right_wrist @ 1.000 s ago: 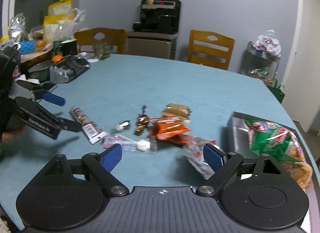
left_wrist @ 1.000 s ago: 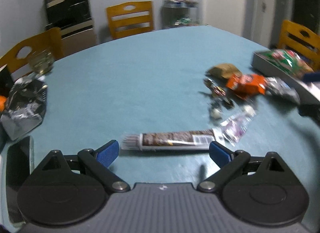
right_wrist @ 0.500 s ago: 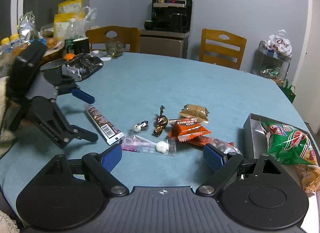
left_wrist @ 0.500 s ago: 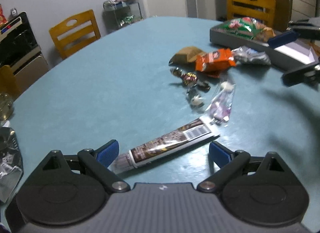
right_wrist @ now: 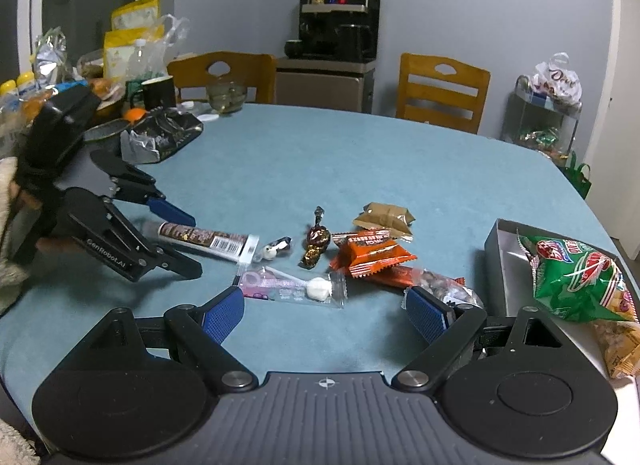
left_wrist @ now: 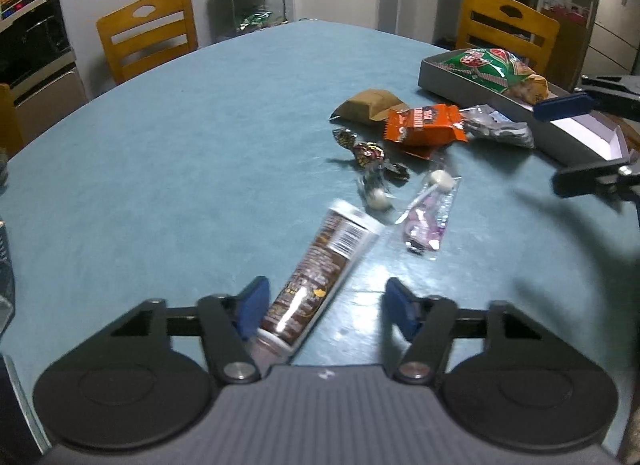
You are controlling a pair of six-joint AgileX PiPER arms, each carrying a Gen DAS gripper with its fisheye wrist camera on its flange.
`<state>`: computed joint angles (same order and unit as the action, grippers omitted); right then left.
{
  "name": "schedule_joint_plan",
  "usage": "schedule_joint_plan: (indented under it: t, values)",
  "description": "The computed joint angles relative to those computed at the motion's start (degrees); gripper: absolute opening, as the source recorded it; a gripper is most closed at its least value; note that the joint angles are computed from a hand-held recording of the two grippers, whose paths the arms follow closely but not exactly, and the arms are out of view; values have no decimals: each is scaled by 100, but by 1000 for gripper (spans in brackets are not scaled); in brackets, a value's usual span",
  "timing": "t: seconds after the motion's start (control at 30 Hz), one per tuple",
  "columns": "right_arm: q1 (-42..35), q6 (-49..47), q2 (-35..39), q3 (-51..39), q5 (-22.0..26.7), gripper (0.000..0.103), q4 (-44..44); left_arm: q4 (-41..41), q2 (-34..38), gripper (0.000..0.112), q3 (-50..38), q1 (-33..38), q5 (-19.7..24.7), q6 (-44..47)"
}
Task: Organize snacks
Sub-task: 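Lower the left tool and grasp the brown chocolate tube, then grasp the clear nut bag with the right tool while the left holds the tube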
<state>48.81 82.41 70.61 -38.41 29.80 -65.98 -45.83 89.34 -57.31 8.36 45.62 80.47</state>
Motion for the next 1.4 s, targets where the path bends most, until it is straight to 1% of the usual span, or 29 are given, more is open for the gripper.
schedule_joint_plan:
  t: [0.03,0.1,0.17,0.3,0.33,0.4,0.43,0.5,0.57,0.6,0.63,0.67,0.73,0.77,0.83,1.0,1.07,1.13,1.17,1.23,1.3,1.33,1.4]
  values:
    - [2,10,40,-5,3,88,-40,38,-99,49,79,-23,-17,-103]
    - [58,100,107,12,63,87,-172,77,-304,36,269,-79,-102,-270]
    - [60,108,162,13,81,87,-220,79,-519,31,495,-183,-313,-336]
    - [93,175,190,22,119,87,-278,127,-734,26,734,-354,-686,-648]
    - [128,234,186,38,192,87,-357,141,-754,25,764,-393,-770,-810]
    - [308,510,228,69,522,87,-630,197,-806,24,841,-511,-986,-1169]
    - [375,621,253,93,693,87,-743,279,-838,23,883,-606,-1132,-1437]
    - [364,692,291,117,829,87,-768,628,-941,23,975,-868,-1466,-2104]
    - [214,746,271,154,813,80,-700,1164,-1081,21,1155,-1243,-1991,-2843]
    - [151,810,288,160,812,78,-676,1421,-1113,21,1217,-1402,-2190,-3176]
    - [88,865,317,157,828,74,-660,1717,-1130,21,1247,-1534,-2326,-3567]
    - [41,902,370,138,865,71,-653,2005,-1131,21,1240,-1632,-2386,-3984]
    - [-20,962,504,114,941,69,-720,2317,-1113,21,1225,-1734,-2444,-4485]
    - [-8,964,604,77,1034,66,-730,2393,-1103,21,1216,-1753,-2458,-4624]
    - [-8,899,825,-37,1224,66,-723,2511,-1098,21,1225,-1792,-2509,-4854]
    - [-45,436,1371,-291,1558,66,-711,2518,-1106,21,1338,-1855,-2732,-4920]
    - [-96,251,1572,-390,1639,66,-671,2339,-1107,21,1368,-1816,-2762,-4751]
    - [-121,330,1666,-397,1679,65,-807,2174,-1131,21,1402,-1769,-2769,-4576]
    - [-129,326,1711,-437,1721,57,-796,2115,-1140,21,1418,-1756,-2780,-4507]
    - [-107,423,1845,-486,1911,44,-874,1956,-1159,21,1440,-1710,-2775,-4321]
    - [-90,557,1929,-444,2003,38,-1052,1767,-1159,21,1448,-1662,-2761,-4117]
    - [-77,634,1920,-410,2017,34,-1112,1669,-1164,21,1454,-1627,-2745,-4008]
    - [-73,834,1873,-343,2028,30,-1233,1547,-1169,21,1466,-1593,-2736,-3880]
